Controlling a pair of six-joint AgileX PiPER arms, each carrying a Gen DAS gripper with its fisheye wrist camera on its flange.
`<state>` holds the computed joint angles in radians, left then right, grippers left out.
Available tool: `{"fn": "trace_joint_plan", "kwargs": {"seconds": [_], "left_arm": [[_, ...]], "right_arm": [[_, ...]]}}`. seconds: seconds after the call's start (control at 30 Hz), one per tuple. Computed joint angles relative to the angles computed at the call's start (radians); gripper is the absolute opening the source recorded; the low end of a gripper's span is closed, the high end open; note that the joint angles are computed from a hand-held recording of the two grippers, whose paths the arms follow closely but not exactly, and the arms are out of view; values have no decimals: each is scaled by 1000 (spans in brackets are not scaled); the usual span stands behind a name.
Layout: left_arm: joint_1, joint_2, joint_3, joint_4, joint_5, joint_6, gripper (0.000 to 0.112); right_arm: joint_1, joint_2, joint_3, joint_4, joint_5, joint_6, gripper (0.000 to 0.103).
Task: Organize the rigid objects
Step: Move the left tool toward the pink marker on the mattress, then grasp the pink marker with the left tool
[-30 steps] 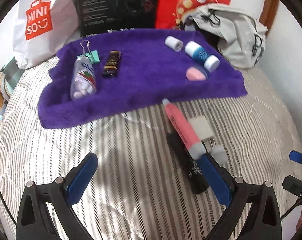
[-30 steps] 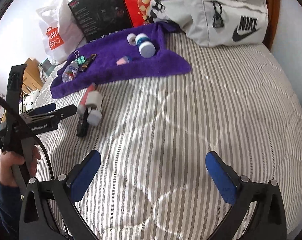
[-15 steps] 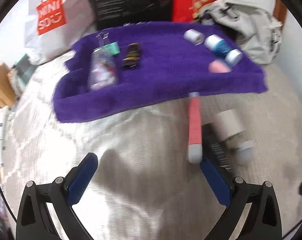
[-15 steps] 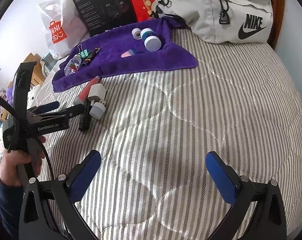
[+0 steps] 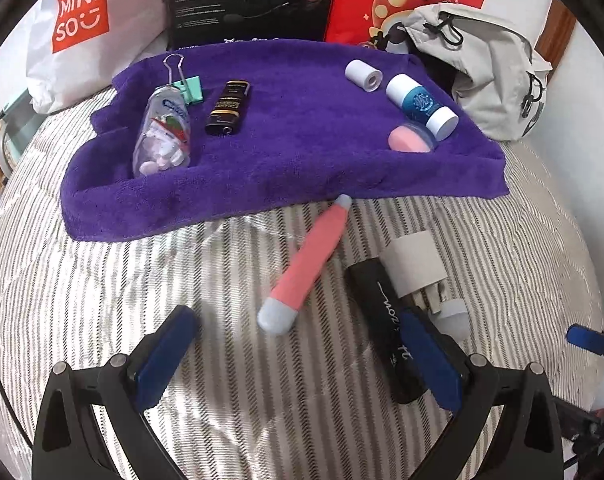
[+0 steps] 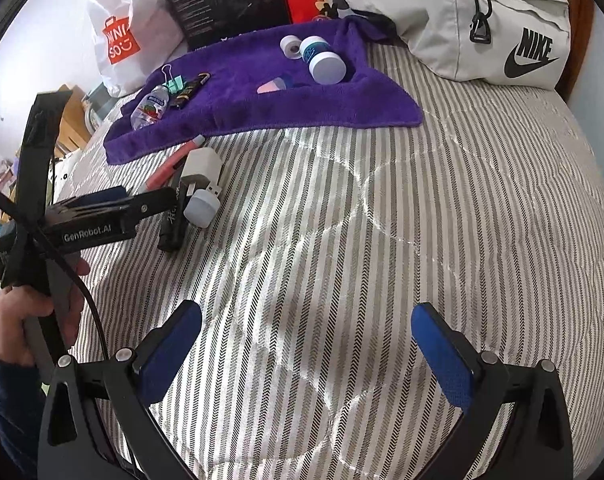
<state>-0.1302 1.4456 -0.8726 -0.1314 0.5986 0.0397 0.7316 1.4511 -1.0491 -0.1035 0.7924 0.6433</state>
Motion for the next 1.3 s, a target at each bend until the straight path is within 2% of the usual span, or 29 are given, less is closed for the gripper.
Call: {"fn": "trace_joint_plan", "kwargs": {"seconds": [0.2, 0.43, 0.5, 0.67, 0.77, 0.83, 0.93, 0.97, 1.03, 1.07, 1.17, 1.3], "left_arm": [[-27, 5, 7, 61, -27, -69, 103], [-90, 43, -33, 181, 11, -168, 103], [-68, 30, -24, 142, 8, -126, 103], [66, -32, 14, -85, -10, 122, 103], [112, -43, 11, -109, -16, 166, 102], [125, -41, -7, -114, 13, 202, 101], [64, -24, -7, 94, -14, 65, 88], [56, -18, -4, 118, -21, 61, 85], [69, -1, -5, 47, -26, 149, 68], [76, 11, -9, 10, -19, 192, 65], [58, 15, 3, -7, -61, 245, 63], [49, 28, 0, -85, -86, 348, 50]], "right_arm": [[-14, 1, 17, 23, -10, -20, 103], [-21, 5, 21, 39, -16, -37, 103], [-20, 5, 23, 44, -17, -46, 103], [-27, -2, 30, 46, -12, -48, 103], [-36, 1, 32, 50, -13, -59, 103], [-39, 6, 30, 56, -10, -64, 103], [-41, 13, 28, 61, -15, -74, 103], [-41, 18, 26, 64, -16, -77, 103], [-41, 28, 19, 66, -16, -80, 103], [-41, 31, 16, 68, -17, -81, 103], [-42, 34, 13, 80, -32, -95, 103], [-30, 45, 0, 60, -51, -100, 103]]}}
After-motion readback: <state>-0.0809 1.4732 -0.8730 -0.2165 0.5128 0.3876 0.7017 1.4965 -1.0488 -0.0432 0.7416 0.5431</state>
